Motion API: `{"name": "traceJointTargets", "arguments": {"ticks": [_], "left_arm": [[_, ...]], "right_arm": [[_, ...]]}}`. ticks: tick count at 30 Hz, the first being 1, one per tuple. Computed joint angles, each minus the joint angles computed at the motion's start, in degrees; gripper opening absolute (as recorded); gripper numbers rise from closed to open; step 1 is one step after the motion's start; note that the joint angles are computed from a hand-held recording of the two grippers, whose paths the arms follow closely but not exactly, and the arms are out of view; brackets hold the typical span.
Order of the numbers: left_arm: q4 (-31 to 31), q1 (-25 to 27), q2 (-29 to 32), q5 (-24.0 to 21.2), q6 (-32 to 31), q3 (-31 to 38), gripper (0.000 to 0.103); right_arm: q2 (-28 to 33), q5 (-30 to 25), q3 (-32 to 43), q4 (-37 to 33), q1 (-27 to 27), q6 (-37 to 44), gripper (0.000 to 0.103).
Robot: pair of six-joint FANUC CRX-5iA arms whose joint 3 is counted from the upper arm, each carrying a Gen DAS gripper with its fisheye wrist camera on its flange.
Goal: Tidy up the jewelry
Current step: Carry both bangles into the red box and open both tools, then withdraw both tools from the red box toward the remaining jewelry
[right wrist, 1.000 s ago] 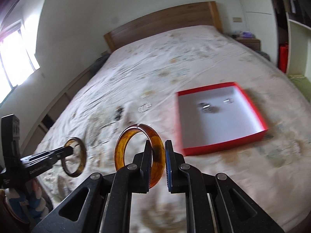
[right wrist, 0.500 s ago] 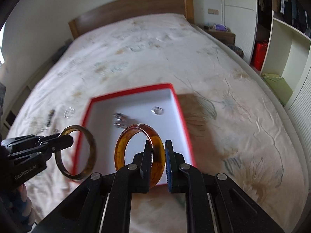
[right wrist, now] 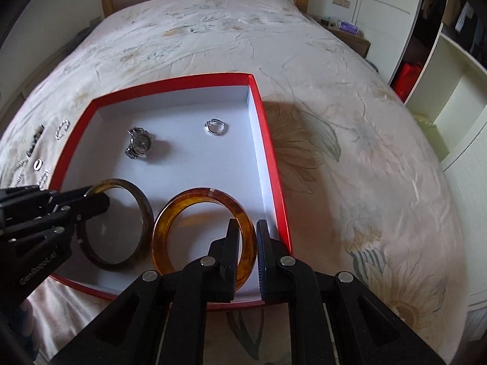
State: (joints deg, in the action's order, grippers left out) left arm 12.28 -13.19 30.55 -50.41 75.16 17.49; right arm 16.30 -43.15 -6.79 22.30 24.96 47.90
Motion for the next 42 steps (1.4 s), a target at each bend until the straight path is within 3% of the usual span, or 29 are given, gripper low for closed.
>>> {"name": "traceJointTargets", "arguments": {"ticks": [3, 5, 7, 11, 18, 24, 31, 36, 42], "left_arm": [[0.46, 0.08, 0.26, -0.58, -0.64, 0.5, 0.011], [1.55, 0.39, 0.37, -0.89, -1.26, 0.73, 0.014], [2.5, 0.58, -0.31, -0.23, -2.15, -0.07, 0.018], [5.59, 1.32, -3.26, 1.05, -4.63, -3.14, 0.025], [12.29, 5.1, -13.8, 3.48, -11.54, -15.0, 0.025], [9.22, 10.04, -23.55, 2.27, -12.56, -22.87, 0.025], [10.76, 19.55, -34.64, 1.58, -16.97, -31.31, 0.025], [15.36, 29.6, -42.25, 0.63, -23.2, -36.79, 0.025], [19.58, 39.43, -45.91, -0.2, -28.57, -39.89, 0.025]], "right_arm": [[-0.19, -0.8, 0.04, 0.05, 0.25, 0.04, 0.013], [-1.05, -0.55, -0.48, 0.47, 0.42, -0.37, 0.018], [-2.57, -0.54, -1.88, 3.05, 1.07, -2.3, 0.03], [-6.16, -1.01, -4.08, 6.42, 2.22, -5.92, 0.035], [-13.14, -2.3, -7.31, 7.67, 6.68, -10.26, 0.038], [-18.27, -3.62, -10.1, 9.82, 12.89, -15.42, 0.041], [-22.88, -5.47, -11.97, 14.01, 20.19, -21.91, 0.041], [-25.32, -7.74, -11.99, 17.38, 25.79, -24.83, 0.041], [-25.72, -7.83, -11.14, 20.25, 30.04, -27.34, 0.042]]}}
